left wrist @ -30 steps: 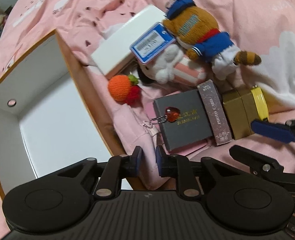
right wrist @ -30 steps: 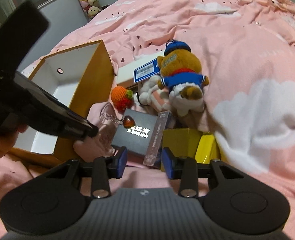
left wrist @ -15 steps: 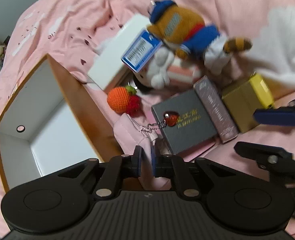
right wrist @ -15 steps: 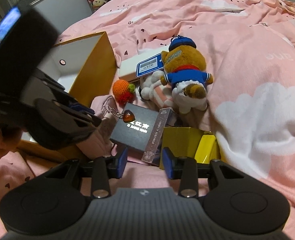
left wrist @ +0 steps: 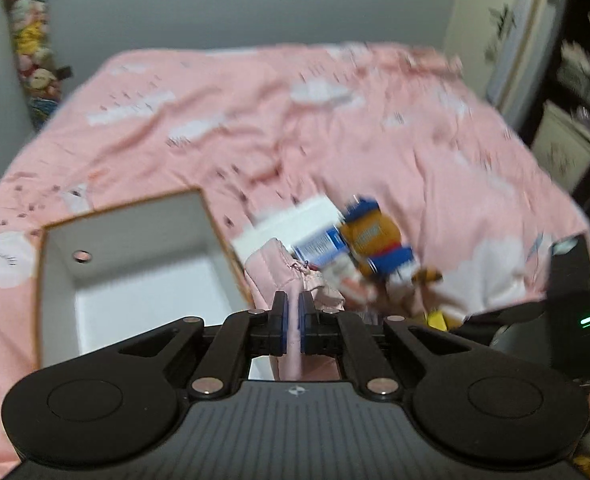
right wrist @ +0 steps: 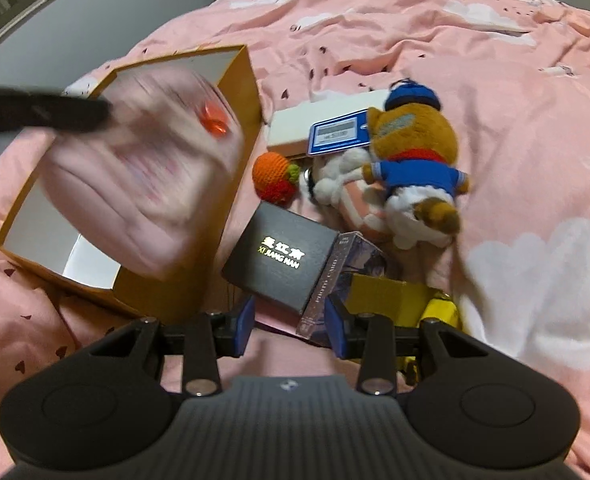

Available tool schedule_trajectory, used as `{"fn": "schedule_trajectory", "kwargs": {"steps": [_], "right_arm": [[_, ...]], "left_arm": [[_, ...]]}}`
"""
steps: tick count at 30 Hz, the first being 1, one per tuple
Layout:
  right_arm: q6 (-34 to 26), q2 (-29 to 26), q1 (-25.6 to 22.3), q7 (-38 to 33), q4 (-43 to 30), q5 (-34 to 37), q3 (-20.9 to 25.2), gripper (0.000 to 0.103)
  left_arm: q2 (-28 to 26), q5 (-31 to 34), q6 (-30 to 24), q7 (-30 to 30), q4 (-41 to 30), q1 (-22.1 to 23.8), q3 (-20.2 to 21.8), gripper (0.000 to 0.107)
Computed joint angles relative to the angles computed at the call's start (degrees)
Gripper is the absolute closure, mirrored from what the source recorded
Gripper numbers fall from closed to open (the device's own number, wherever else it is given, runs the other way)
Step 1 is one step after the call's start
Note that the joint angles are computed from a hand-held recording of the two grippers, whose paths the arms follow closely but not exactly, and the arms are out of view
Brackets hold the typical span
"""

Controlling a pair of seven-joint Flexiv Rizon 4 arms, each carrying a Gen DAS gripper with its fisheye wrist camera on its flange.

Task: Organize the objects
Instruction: 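Lower the pink pouch into the box while the right tool grasps the black box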

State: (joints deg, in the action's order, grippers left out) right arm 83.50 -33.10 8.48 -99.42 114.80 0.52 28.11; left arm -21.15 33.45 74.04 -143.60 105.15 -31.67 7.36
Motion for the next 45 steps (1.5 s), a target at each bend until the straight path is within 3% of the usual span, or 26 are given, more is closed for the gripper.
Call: {"fn": "schedule_trajectory", "kwargs": {"steps": [2, 6, 9, 12, 13, 18, 24, 27, 30, 35, 36, 40, 45], "right_arm": [[-0.97, -0.61, 1.12, -0.15, -0.87, -0.89, -0.55, 0.062], [-2.86, -1.72, 5.03, -0.85, -2.46, -3.98, -3.26, 0.058], [-4.34, -2.65, 6.34, -2.32, -3.92, -5.53, -3.84, 0.056], [-6.06, -3.81, 7.39, -4.20, -5.57, -6.59, -4.19, 0.042], [-6.13, -4.14, 8.48, -4.53, -5.92, -7.35, -5.14, 0.037], [-3.03, -4.99, 14.63, -6.23, -4.61, -13.98, -11.72, 0.035], [3.07, -6.19, 21.87, -5.88, -2.01, -22.76, -21.22, 0.028], [7.41, -7.34, 25.61, -4.90, -1.06, -25.58, -26.23, 0.022], [12.23, -8.60, 32.19, -3.66, 0.38, -26.81, -34.17, 0.018], [18.28, -11.36, 40.97, -4.81, 1.50, -22.97, -43.47, 0.018], [18.53, -11.59, 41.31, -5.24, 1.36, -22.02, -43.62, 0.019], [21.00, -10.74, 42.05, -7.95, 2.48, -18.54, -43.36, 0.040], [19.16, -7.55, 39.52, -7.19, 2.68, -14.54, -39.82, 0.052]], "left_arm": [[1.78, 3.26, -0.45, -4.14, 0.64, -1.75, 2.60, 0.101], [4.00, 12.82, -8.23, -13.20, -0.14, -4.75, 5.38, 0.101], [4.37, 14.37, -11.59, -15.10, 0.94, -3.34, 4.43, 0.101], [3.01, 15.26, -13.58, -16.19, 1.84, -1.42, 2.75, 0.101], [2.24, 15.14, -13.58, -16.08, 1.92, -0.44, 1.97, 0.101], [-0.17, 13.48, -11.04, -14.08, 4.16, 4.14, -1.08, 0.101], [-1.45, 5.43, -7.28, -7.57, 7.44, 6.87, -2.03, 0.100], [-1.16, 2.30, -7.23, -5.34, 8.32, 7.21, -1.74, 0.096], [-1.55, -1.65, -11.75, -2.92, 7.56, 7.10, -2.05, 0.093], [-2.44, -7.10, -12.01, -0.20, 9.18, 8.37, -3.13, 0.092], [-2.63, -7.67, -12.55, 0.40, 9.15, 8.22, -3.15, 0.092], [-2.47, -7.79, -12.73, 0.28, 9.33, 7.04, -2.42, 0.090], [-1.59, -8.84, -9.56, 0.36, 10.70, 7.95, -2.20, 0.068]]}}
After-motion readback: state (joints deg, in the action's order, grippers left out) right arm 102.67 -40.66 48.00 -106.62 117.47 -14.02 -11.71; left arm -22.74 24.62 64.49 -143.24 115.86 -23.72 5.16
